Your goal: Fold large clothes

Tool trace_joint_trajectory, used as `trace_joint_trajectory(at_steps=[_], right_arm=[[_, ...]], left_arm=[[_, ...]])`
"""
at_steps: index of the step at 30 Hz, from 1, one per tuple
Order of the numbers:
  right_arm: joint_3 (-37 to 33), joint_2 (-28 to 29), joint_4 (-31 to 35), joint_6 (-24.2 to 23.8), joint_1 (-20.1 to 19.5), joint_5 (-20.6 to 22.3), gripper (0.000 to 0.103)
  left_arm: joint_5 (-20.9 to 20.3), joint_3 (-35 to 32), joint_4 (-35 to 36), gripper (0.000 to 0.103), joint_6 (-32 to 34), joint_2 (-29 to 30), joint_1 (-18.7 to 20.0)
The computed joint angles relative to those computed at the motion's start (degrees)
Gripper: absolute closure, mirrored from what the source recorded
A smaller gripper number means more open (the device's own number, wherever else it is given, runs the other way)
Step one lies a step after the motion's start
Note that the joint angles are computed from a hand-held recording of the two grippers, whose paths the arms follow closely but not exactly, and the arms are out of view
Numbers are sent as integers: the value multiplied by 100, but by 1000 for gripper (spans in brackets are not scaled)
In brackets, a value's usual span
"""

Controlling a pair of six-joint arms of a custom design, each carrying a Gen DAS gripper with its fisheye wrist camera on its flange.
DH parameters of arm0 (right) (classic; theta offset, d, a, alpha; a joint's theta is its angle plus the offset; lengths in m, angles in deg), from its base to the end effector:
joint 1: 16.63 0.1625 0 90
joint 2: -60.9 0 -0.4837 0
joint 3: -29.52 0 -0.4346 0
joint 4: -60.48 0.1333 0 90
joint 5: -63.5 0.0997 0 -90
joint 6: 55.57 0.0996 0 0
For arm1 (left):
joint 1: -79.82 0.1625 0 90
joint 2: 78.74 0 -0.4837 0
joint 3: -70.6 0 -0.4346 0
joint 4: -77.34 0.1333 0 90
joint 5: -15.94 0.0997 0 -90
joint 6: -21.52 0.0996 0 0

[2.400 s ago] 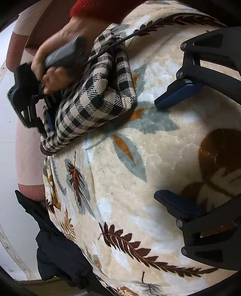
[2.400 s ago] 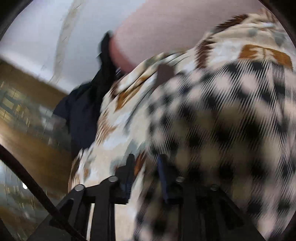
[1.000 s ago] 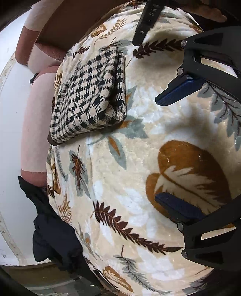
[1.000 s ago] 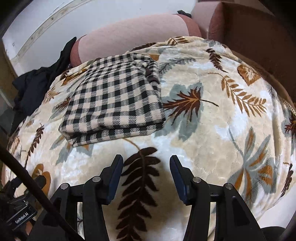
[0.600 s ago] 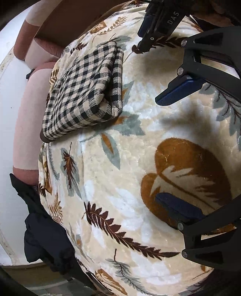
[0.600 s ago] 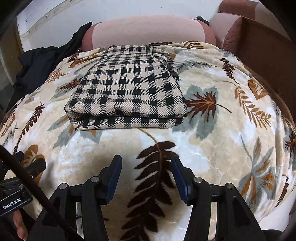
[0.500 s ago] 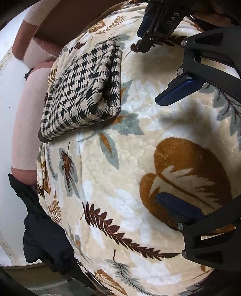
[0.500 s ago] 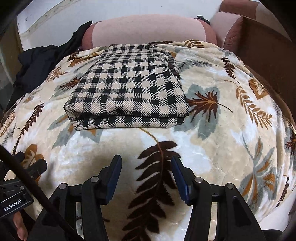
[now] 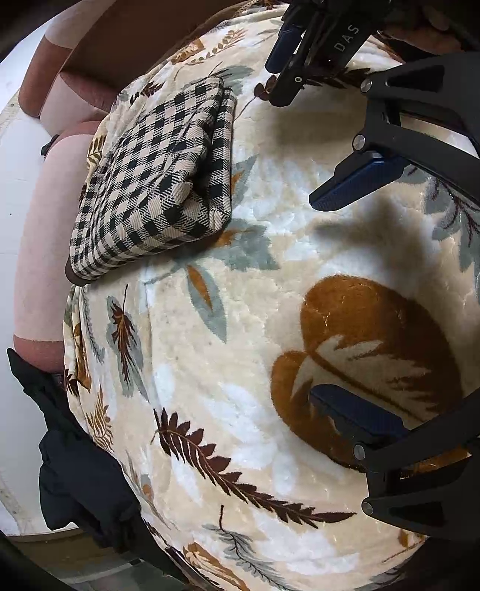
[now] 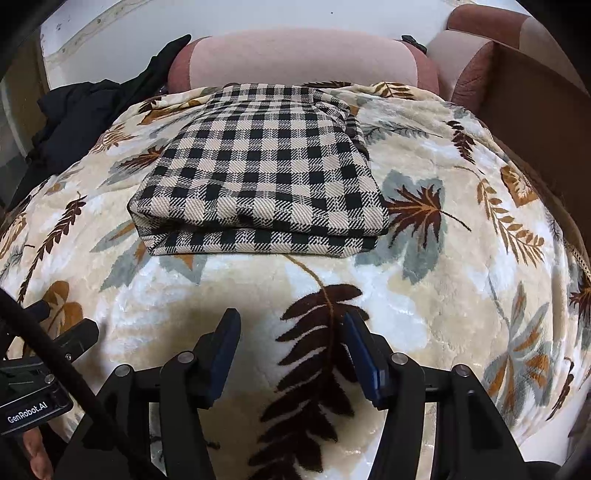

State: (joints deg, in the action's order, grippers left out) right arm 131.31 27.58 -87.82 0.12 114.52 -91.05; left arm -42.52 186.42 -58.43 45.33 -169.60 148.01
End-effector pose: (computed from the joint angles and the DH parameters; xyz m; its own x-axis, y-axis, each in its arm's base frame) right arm 0.4632 -0.4641 -0.0358 -0.6582 0.3851 0.6468 -0.1845 0.7505 -0.6346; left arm -0.0174 -0.5425 0.4188 -0.6469 0.4822 -0.5908 0.6650 0.7358 -0.1276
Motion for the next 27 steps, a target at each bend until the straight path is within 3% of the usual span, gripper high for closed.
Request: trace_joint_trajectory(at_steps=[27], right_arm=[[-8,5,59,-100,-4,-77,38]], left_arm=[[51,-8,98,9,-87,28,-5]])
